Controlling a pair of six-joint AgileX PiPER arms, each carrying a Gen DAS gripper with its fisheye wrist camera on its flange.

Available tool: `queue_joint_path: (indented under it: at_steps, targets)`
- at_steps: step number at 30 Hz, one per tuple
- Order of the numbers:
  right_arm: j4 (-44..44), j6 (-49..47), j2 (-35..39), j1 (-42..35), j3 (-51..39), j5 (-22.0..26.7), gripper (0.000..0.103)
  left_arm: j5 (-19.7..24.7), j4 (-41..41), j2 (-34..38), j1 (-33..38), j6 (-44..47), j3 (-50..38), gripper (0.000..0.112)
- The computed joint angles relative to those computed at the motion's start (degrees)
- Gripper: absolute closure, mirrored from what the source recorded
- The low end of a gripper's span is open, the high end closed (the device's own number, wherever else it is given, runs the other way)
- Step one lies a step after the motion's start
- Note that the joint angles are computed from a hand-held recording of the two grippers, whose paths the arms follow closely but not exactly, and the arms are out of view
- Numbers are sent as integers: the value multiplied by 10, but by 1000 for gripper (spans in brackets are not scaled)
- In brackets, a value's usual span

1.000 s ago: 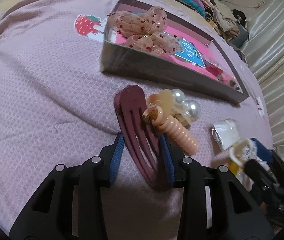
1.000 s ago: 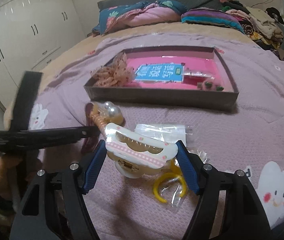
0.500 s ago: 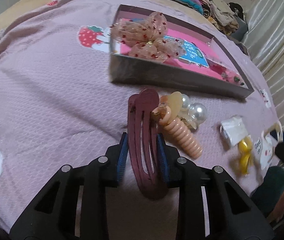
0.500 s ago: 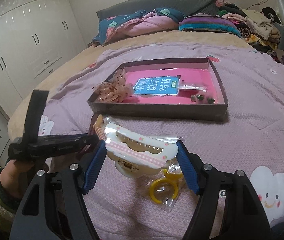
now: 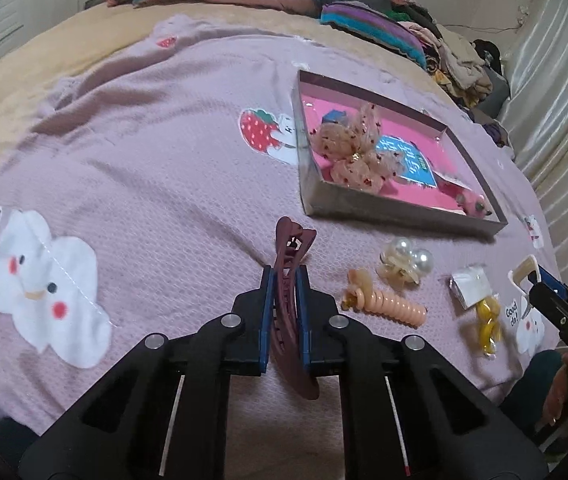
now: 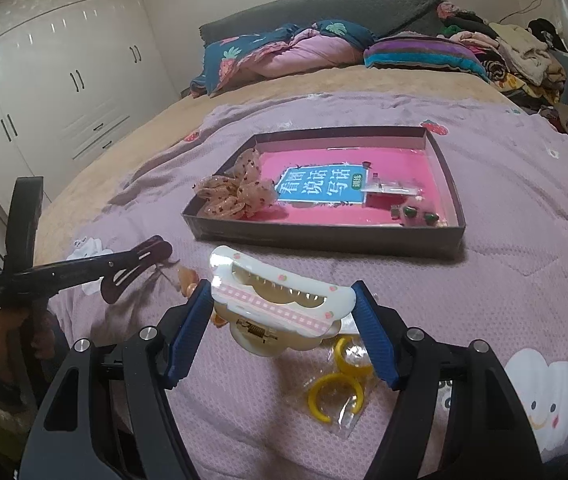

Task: Organize jewelry
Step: 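Carry both claw clips over the tray and open both tools to drop them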

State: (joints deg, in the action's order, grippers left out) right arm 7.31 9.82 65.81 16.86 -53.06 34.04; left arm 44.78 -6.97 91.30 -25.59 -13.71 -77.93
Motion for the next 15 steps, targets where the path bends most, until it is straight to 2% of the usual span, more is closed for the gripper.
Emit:
queue_joint_path:
  at_steps: [6,15]
  targets:
    - [-14,7,10,6,-21,1,34,3,-10,-3,1,5,-12,108]
    - [6,-32,18,-35,-70,8,34,41,10,28,-23,5,-147,108]
